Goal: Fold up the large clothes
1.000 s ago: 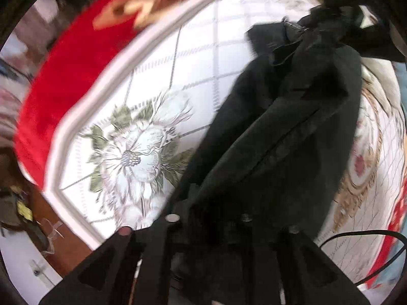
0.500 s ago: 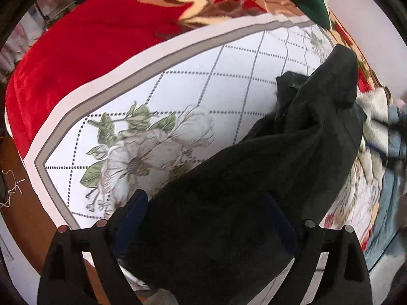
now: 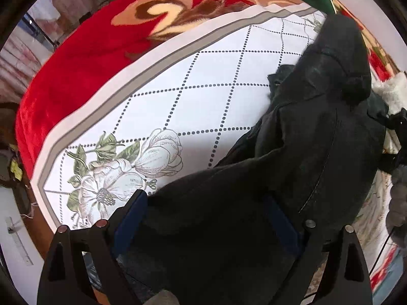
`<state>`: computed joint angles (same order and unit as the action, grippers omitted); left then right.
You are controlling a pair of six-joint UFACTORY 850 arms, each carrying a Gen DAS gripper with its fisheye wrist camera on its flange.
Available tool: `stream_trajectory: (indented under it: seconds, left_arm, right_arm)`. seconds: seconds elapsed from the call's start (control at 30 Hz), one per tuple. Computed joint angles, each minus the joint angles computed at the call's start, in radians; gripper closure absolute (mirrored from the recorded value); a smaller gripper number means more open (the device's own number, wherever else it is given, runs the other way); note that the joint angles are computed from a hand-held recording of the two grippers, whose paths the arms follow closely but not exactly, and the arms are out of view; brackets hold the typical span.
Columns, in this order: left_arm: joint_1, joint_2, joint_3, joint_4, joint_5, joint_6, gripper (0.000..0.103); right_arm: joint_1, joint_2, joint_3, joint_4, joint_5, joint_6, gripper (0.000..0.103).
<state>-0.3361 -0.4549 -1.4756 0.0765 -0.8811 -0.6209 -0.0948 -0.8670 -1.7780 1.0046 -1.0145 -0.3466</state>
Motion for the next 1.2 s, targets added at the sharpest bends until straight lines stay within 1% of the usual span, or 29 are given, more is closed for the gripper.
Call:
stream_trajectory:
  seconds: [0.03,0.07,0.1,0.13,0.27,0.37,0.43,0.47,0.5,0.53,0.57,0.6,0.63,0.67,0.7,0.73,0.8,0.83,0.87,0.9,0.93,0.97,1.03,1.07,1.13,1.2]
  left_arm:
    - [-0.004,-0.008,-0.012,0.01,-0.007,-0.006,0.01]
    - [-0.009,-0.015,-0.024,0.022,-0.017,-0.013,0.01]
    - [-0.012,-0.017,-0.029,0.03,-0.023,-0.018,0.01]
    - [-0.015,-0.019,-0.037,0.038,-0.031,-0.022,0.01]
    - [-0.031,-0.023,-0.061,0.037,-0.049,-0.019,0.01]
    - [-0.05,-0.015,-0.068,0.035,-0.066,-0.009,0.01]
    - [-0.078,-0.013,-0.08,0.037,-0.082,-0.002,0.01]
    - [-0.092,-0.013,-0.083,0.041,-0.084,-0.003,0.01]
    - [-0.108,-0.008,-0.078,0.045,-0.084,-0.001,0.01]
    - [-0.127,-0.009,-0.076,0.04,-0.081,0.009,0.01]
    - [-0.145,-0.014,-0.075,0.029,-0.08,0.023,0.01]
    - [-0.157,-0.012,-0.07,0.017,-0.083,0.036,0.01]
    - [-0.171,-0.022,-0.073,-0.01,-0.088,0.061,0.01]
    - [-0.184,-0.03,-0.072,-0.022,-0.09,0.074,0.01]
    - [-0.193,-0.032,-0.067,-0.017,-0.091,0.072,0.01]
    - [-0.203,-0.038,-0.062,-0.008,-0.098,0.064,0.01]
    - [-0.207,-0.047,-0.049,-0.016,-0.104,0.057,0.01]
    - [-0.206,-0.053,-0.042,-0.02,-0.108,0.052,0.01]
    - [-0.206,-0.057,-0.035,-0.021,-0.105,0.05,0.01]
    - [-0.207,-0.066,-0.033,-0.022,-0.099,0.053,0.009]
    - [-0.207,-0.075,-0.03,-0.023,-0.098,0.059,0.007]
    - [-0.206,-0.09,-0.034,-0.024,-0.108,0.071,0.003]
    - [-0.203,-0.1,-0.039,-0.015,-0.104,0.083,0.0]
    - [-0.201,-0.106,-0.043,-0.02,-0.101,0.094,0.0]
    - [-0.193,-0.106,-0.032,-0.032,-0.076,0.105,0.0]
    - [-0.19,-0.088,0.0,-0.026,-0.028,0.088,0.0]
  right_arm:
    - [0.005,0.005,0.004,-0.015,0.024,0.007,0.061]
    - [0.003,0.008,0.015,0.007,0.026,-0.001,0.073]
    - [0.003,0.017,0.038,0.046,0.033,-0.008,0.075]
    - [0.0,0.042,0.072,0.062,0.058,-0.011,0.078]
    - [0.003,0.167,0.232,0.076,0.179,0.051,0.08]
    - [-0.038,0.342,0.445,0.081,0.272,0.145,0.081]
    - [-0.067,0.484,0.601,0.008,0.341,0.261,0.081]
    - [-0.088,0.567,0.685,-0.061,0.366,0.346,0.081]
    - [-0.11,0.652,0.768,-0.137,0.373,0.434,0.081]
    - [-0.13,0.73,0.841,-0.214,0.363,0.519,0.08]
    - [-0.148,0.783,0.894,-0.271,0.344,0.578,0.078]
    - [-0.172,0.829,0.945,-0.33,0.301,0.63,0.07]
    - [-0.197,0.85,0.981,-0.356,0.25,0.641,0.062]
    - [-0.222,0.857,1.005,-0.361,0.203,0.632,0.058]
    - [-0.258,0.86,1.026,-0.346,0.142,0.605,0.055]
    - [-0.281,0.866,1.034,-0.341,0.102,0.587,0.055]
    - [-0.306,0.9,1.025,-0.411,0.039,0.583,0.055]
    - [-0.302,0.916,1.01,-0.473,0.019,0.59,0.055]
    - [-0.281,0.927,0.984,-0.573,-0.005,0.616,0.055]
    - [-0.253,0.938,0.965,-0.641,-0.011,0.639,0.055]
    - [-0.237,0.946,0.95,-0.67,-0.007,0.621,0.055]
    - [-0.216,0.943,0.926,-0.669,0.003,0.561,0.055]
    - [-0.19,0.922,0.886,-0.636,0.029,0.458,0.055]
    - [-0.165,0.906,0.857,-0.614,0.054,0.412,0.055]
    - [-0.121,0.875,0.813,-0.595,0.134,0.332,0.056]
    - [-0.064,0.799,0.747,-0.597,0.219,0.32,0.057]
